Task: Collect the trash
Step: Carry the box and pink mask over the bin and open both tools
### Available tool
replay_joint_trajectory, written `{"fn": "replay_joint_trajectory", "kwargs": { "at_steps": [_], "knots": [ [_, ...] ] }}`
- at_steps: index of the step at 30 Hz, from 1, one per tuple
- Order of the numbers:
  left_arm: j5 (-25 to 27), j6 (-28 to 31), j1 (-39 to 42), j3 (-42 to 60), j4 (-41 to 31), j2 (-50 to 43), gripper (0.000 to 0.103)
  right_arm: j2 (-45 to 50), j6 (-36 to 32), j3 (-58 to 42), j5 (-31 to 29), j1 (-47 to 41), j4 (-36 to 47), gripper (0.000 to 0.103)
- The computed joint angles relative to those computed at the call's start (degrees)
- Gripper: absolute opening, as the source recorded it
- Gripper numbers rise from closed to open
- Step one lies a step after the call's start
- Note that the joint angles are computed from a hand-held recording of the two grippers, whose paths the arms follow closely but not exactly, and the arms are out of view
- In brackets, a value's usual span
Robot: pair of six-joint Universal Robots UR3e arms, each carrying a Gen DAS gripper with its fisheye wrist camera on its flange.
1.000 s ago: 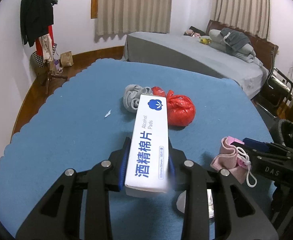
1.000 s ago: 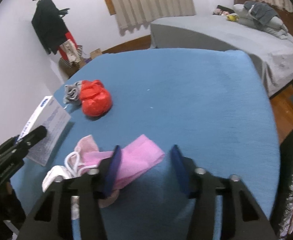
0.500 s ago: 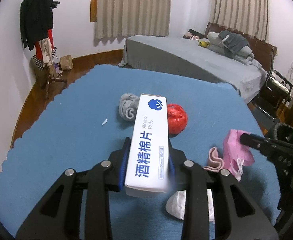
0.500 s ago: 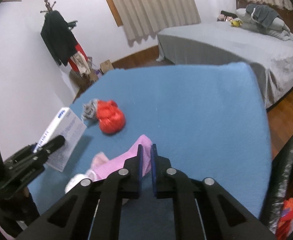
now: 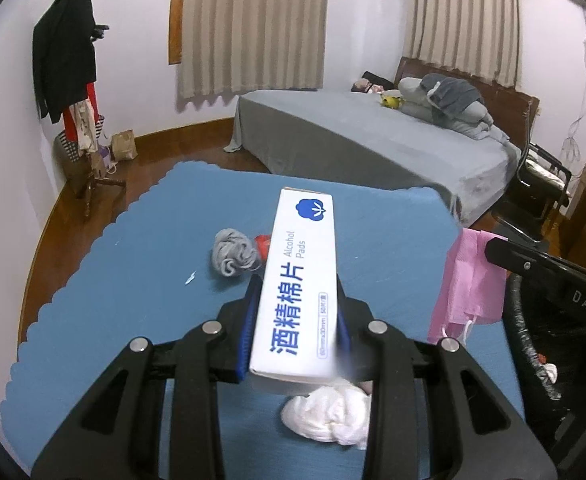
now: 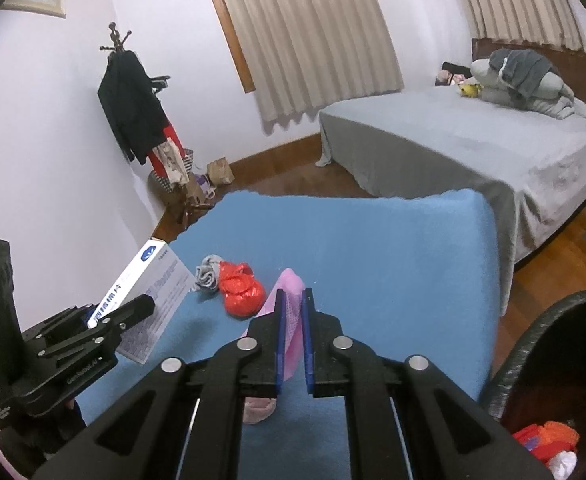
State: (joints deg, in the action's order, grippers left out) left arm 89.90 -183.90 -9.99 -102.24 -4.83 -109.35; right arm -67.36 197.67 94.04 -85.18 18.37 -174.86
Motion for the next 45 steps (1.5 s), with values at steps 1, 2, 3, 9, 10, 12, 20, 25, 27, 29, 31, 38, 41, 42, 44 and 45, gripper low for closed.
{"fn": "replay_joint_trajectory", "kwargs": {
  "at_steps": [1, 2, 3, 9, 10, 12, 20, 25, 27, 29, 31, 38, 41, 42, 44, 45],
  "knots": [
    [0.1, -0.3, -0.4, 0.1, -0.3, 0.3, 0.032, -0.7, -0.1, 1.1, -0.1, -0.2, -0.6, 0.007],
    [0.0, -0.7, -1.0, 0.3, -0.7, 0.7, 0.032, -1.8, -0.1, 2.1, -0.3, -0.4, -0.8, 0.007],
    [0.3, -0.9, -1.7, 0.8, -1.1, 0.7, 0.032, -2.7, 0.0, 3.0, -0.4, -0.6, -1.2, 0.007],
    [1.3, -1.8, -6.0, 3.5, -2.7, 0.7, 0.032, -8.5, 0.0, 8.1, -1.7, -1.5, -1.8, 0.007],
    [1.5, -2.0, -6.6, 4.3, -3.1, 0.5, 0.032, -9.8, -0.1, 9.4, -1.8, -2.0, -2.0, 0.007],
    [1.8, -2.2, -8.2, 5.5, -3.4, 0.0, 0.032, -12.1, -0.3, 11.6, -1.8, -3.0, -2.2, 0.007],
    [2.2, -2.9, -13.3, 11.1, -5.4, -2.9, 0.032, -21.5, -1.0, 20.6, -2.0, -7.3, -2.5, 0.007],
    [2.2, -2.8, -16.4, 15.4, -6.9, -5.2, 0.032, -27.8, -1.7, 26.1, -1.4, -11.1, -1.9, 0.007],
    [2.4, -2.9, -17.6, 17.0, -7.3, -6.2, 0.032, -30.5, -2.1, 28.1, -1.1, -12.7, -1.3, 0.007],
    [2.4, -2.9, -19.0, 18.9, -7.8, -7.3, 0.032, -33.1, -2.5, 29.8, -0.8, -14.3, -0.7, 0.007],
    [2.3, -2.7, -20.2, 20.6, -8.2, -8.3, 0.032, -36.1, -3.1, 31.9, 0.2, -16.5, 0.0, 0.007],
    [1.9, -2.4, -23.8, 28.4, -11.1, -12.3, 0.032, -46.8, -5.6, 38.1, 3.9, -24.7, 4.2, 0.007],
    [1.7, -2.1, -25.4, 32.0, -12.4, -14.5, 0.032, -52.3, -7.1, 40.8, 6.5, -29.5, 7.3, 0.007],
    [1.7, -2.0, -25.9, 33.4, -12.9, -15.4, 0.032, -55.0, -7.9, 42.0, 7.9, -31.9, 9.1, 0.007],
    [1.6, -1.9, -27.0, 35.8, -13.7, -17.1, 0.032, -59.4, -9.3, 43.8, 10.3, -36.0, 12.0, 0.007],
    [1.3, -1.8, -27.5, 37.0, -14.0, -17.9, 0.032, -61.1, -9.8, 44.4, 11.1, -37.4, 13.4, 0.007]
  ]
}}
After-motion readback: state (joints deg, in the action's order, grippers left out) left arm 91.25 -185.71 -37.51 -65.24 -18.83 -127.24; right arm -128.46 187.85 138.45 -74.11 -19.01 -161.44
